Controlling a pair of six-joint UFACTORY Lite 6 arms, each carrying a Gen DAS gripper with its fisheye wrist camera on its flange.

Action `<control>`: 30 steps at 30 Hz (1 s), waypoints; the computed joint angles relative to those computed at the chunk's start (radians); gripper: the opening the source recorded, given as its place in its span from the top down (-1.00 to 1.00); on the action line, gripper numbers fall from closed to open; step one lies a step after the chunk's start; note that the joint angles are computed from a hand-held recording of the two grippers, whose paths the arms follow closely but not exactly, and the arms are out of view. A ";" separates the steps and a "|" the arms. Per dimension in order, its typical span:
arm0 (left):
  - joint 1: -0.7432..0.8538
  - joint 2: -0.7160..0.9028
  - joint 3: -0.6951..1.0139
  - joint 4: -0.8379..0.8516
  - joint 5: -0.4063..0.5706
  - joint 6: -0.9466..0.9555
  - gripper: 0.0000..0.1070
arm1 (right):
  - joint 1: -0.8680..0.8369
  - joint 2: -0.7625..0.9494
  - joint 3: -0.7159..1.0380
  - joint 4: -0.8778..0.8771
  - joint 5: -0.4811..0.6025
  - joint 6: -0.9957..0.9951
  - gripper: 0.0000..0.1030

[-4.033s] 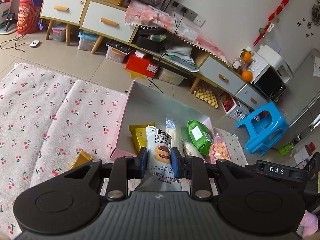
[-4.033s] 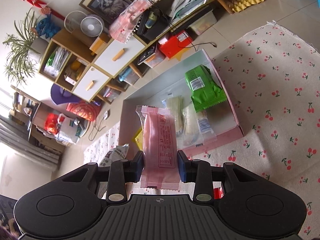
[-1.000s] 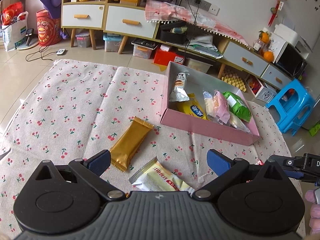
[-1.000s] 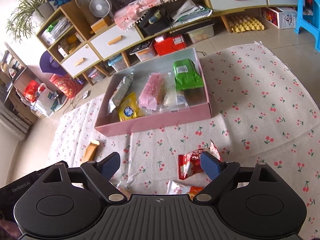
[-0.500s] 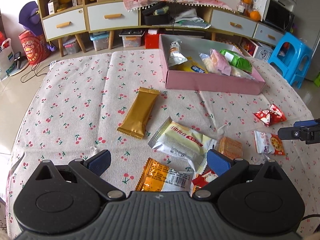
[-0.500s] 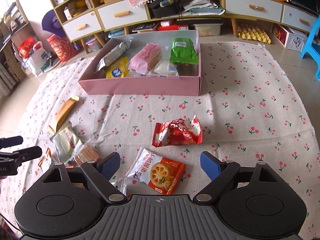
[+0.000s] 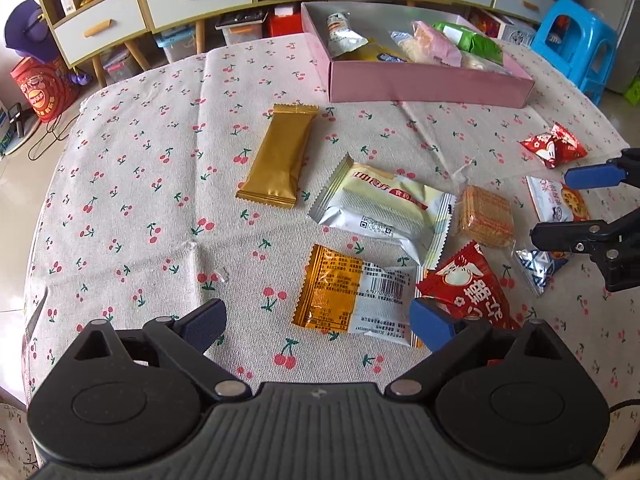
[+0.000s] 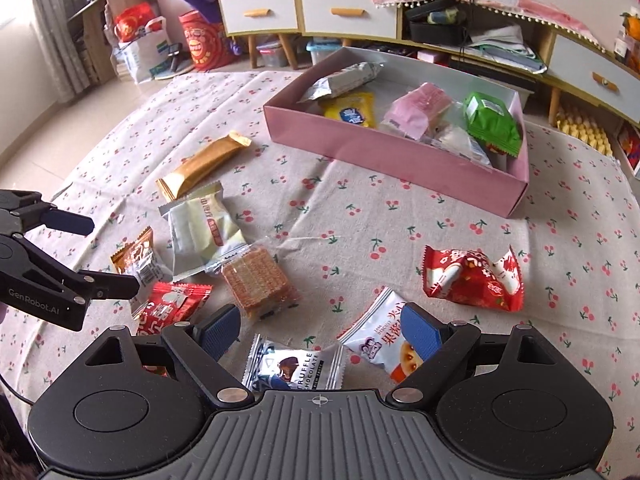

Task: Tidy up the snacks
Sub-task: 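Grasp the orange pack with left tool while right tool grasps the wafer pack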

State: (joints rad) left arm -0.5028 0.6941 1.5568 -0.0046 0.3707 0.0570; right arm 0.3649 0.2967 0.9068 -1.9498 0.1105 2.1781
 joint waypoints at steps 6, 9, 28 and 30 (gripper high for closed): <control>-0.010 0.011 0.001 -0.025 0.012 0.081 -0.67 | 0.054 0.078 0.056 0.050 0.075 -0.112 -0.73; -0.017 0.016 0.007 -0.035 0.017 0.108 -0.66 | 0.062 0.109 0.085 0.076 0.067 -0.153 -0.73; -0.019 0.039 0.047 -0.148 0.038 0.203 -0.19 | 0.063 0.223 0.200 0.070 0.029 -0.134 -0.67; -0.019 0.039 0.047 -0.152 0.039 0.206 -0.17 | 0.065 0.227 0.204 0.029 0.028 -0.095 -0.62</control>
